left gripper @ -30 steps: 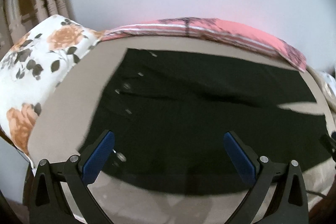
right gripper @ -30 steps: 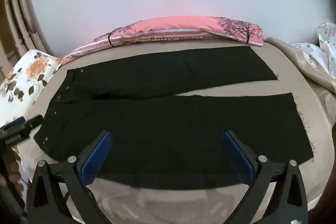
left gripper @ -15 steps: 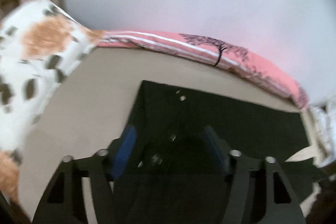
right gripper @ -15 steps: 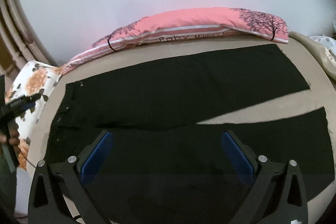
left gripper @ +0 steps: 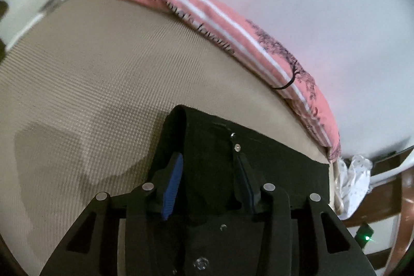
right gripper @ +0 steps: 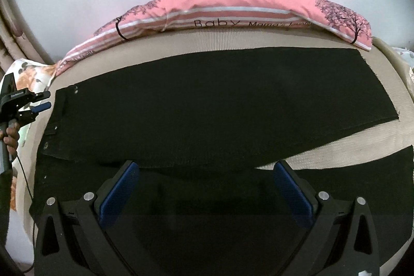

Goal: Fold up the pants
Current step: 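Grasp the waistband of the black pants with the left tool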

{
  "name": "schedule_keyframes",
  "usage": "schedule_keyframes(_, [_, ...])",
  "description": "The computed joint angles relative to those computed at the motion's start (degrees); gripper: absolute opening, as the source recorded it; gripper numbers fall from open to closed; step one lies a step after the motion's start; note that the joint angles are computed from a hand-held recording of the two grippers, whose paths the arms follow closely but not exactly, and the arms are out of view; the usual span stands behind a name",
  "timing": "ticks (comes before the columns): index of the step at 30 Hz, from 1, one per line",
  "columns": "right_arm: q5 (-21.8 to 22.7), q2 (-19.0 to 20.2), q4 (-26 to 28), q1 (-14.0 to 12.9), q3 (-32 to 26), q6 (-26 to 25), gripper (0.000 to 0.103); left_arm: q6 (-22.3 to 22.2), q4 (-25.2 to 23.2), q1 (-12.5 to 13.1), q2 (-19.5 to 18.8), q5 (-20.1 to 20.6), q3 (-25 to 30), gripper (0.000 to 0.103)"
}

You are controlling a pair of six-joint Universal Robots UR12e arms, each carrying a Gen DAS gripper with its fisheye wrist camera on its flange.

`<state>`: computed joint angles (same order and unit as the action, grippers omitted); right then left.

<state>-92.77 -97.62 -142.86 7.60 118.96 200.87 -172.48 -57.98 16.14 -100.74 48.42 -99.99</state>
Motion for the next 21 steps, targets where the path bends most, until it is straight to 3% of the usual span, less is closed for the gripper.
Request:
schedule_keyframes(4, [0.0,1.5,0.4,0.2,-0.9,-0.3,0.103,-0.3,-1.4,0.0,-1.6,-0.5,1.2,0.041])
schedule_keyframes(7, [-0.6,2.4,0.5,0.6,-1.5,-1.4,0.103,2.1,-4.2,0.2,-2.5,-3.0,2.3,0.036])
schedule_keyframes(11, [-0.8,3.3,0.4,0.9,-2.1,-2.6,0.103,8.8,-15.2,-0.6,-4.5,-2.7,6.4,0.029])
schedule_keyframes(14, [-1.0,3.9,0.0,0.9,-2.5,-3.2,0.103,10.2,-18.3,-1.4,-5.7,-2.2,8.1,0.023])
schedule_keyframes(21, [-0.2,5.6,-0.3,0.4,-3.5,-3.8,0.103,10.6,-17.3,-2.7,-7.6,-3.9,10.2,0.023])
